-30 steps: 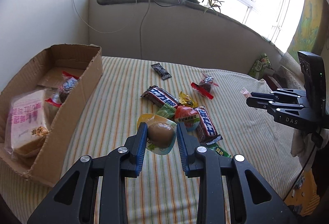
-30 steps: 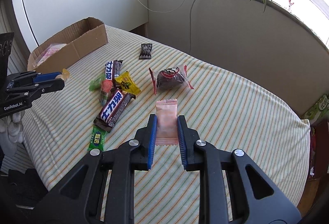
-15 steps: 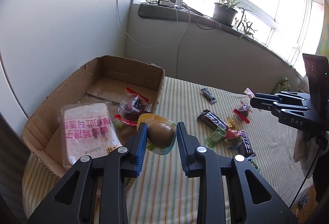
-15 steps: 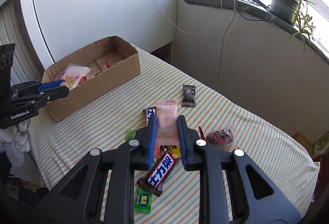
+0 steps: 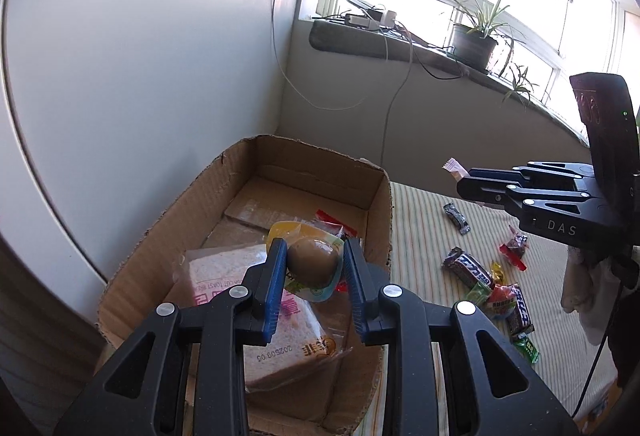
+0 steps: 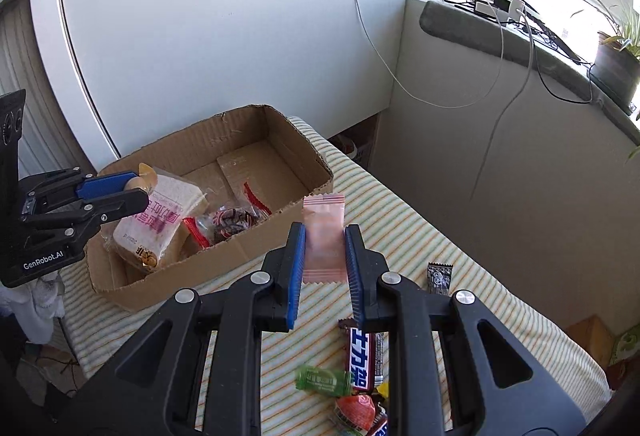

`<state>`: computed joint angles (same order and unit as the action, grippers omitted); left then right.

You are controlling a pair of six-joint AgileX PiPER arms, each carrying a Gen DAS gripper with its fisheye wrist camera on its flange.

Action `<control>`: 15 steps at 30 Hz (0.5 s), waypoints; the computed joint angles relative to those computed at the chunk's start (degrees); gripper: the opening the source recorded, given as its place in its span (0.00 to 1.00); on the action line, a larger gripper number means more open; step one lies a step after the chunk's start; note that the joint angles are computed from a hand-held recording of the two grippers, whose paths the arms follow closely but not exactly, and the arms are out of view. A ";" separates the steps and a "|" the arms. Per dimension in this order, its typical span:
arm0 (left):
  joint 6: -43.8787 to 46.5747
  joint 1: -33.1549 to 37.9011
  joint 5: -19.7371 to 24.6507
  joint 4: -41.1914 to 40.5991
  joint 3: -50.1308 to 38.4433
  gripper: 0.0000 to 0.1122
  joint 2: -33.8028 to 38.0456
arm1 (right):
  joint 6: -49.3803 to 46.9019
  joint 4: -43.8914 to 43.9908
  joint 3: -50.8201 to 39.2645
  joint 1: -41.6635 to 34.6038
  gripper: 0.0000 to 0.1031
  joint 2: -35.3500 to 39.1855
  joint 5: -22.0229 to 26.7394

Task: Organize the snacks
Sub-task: 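Carry the pink candy into the box and open the right gripper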

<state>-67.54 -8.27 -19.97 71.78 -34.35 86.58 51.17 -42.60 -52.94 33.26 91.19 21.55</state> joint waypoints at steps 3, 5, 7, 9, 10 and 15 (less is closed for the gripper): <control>-0.56 0.65 -0.19 0.76 -1.07 0.24 1.13 | -4.29 3.27 -3.86 -0.56 0.20 3.53 -0.53; -1.09 0.71 0.13 1.20 -1.99 0.24 1.82 | -7.37 6.05 -6.29 -0.89 0.20 5.65 -0.86; -0.96 1.04 0.27 0.90 -2.72 0.24 2.74 | -10.33 8.61 -8.56 -1.22 0.20 7.72 -1.02; -1.14 1.58 -0.04 1.09 -3.51 0.24 3.89 | -13.24 11.24 -10.87 -1.52 0.20 9.92 -1.02; -1.00 1.65 -0.01 0.95 -3.68 0.24 4.16 | -14.33 12.20 -11.83 -1.63 0.20 10.87 -1.00; -1.49 1.78 0.05 1.44 -4.54 0.24 5.50 | -19.81 16.93 -16.12 -2.01 0.20 14.83 -0.66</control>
